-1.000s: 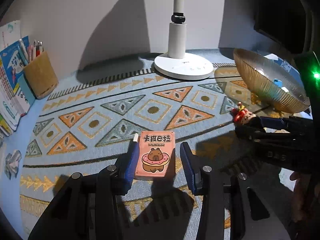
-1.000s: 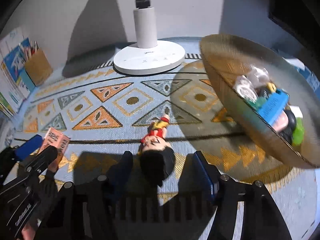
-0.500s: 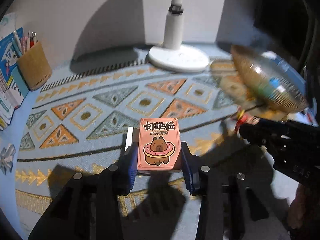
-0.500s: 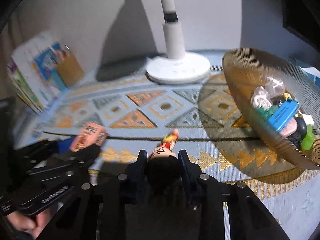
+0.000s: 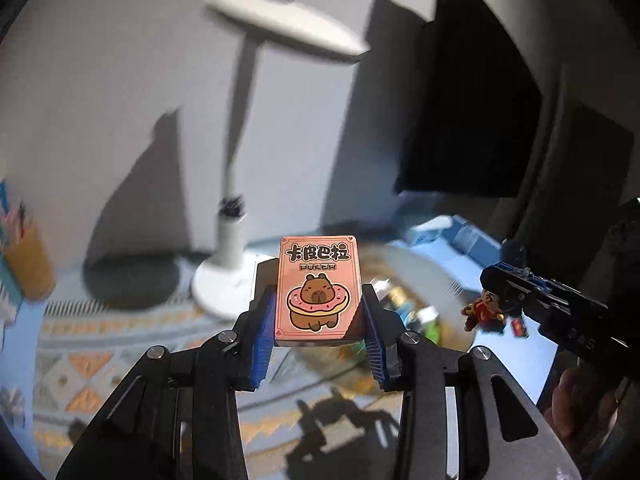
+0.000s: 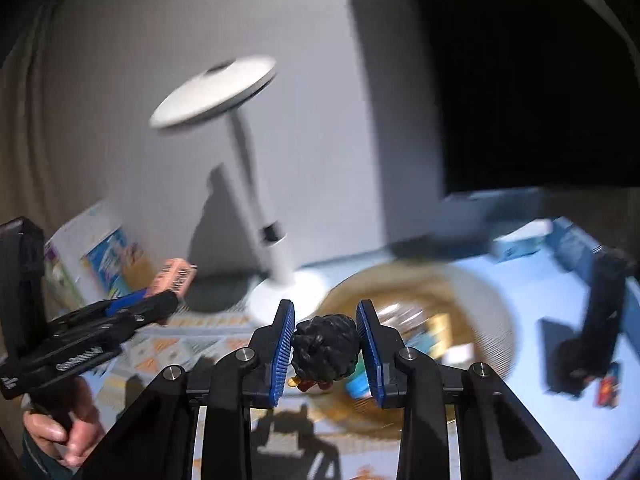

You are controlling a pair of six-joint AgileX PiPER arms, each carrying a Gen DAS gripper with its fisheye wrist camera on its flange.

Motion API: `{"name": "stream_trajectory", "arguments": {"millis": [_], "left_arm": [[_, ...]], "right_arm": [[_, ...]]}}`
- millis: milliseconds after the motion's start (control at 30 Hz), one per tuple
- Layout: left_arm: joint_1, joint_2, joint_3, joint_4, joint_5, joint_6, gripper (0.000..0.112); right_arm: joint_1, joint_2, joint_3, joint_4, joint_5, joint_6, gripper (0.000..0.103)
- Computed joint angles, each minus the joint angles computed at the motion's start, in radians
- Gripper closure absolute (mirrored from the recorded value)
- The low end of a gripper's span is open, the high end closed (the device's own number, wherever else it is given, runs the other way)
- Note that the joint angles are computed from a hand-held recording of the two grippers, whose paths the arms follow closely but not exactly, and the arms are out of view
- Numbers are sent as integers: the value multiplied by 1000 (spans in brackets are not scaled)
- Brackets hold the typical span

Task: Organize rigid objects
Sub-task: 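Carry the pink box and red figurine over the bowl and open both tools, then withdraw both open tools from the bowl back over the rug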

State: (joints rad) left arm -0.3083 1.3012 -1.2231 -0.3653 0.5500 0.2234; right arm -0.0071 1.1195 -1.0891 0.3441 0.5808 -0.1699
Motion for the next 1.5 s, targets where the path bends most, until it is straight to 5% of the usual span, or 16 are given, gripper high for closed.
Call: {"name": "stream_trajectory", "arguments": {"millis": [67, 300, 800, 1100, 1133, 1233, 1500], "left_arm": [[-82, 63, -84, 132, -9, -120, 76], [-196, 280, -296, 229, 26, -226, 76], [-233, 618, -466, 260, 107, -281, 76], [-239, 636, -483, 271, 107, -269, 76], [-239, 635, -484, 263, 108, -261, 74], [-235, 609, -467, 255, 113, -256, 39], [-192, 336, -214, 280, 11, -310, 38]], "right_arm": [[-110, 16, -36, 91, 45, -89, 72], [-386, 140, -83, 360, 142, -321, 72], [-408, 458, -131, 352, 129, -327, 72], [-354, 503, -165, 290, 93, -298, 72], [-352, 502, -170, 295, 100, -303, 71], [-369, 479, -162, 348, 111, -342, 70], [-407, 337, -85, 391, 139, -358, 65]]}}
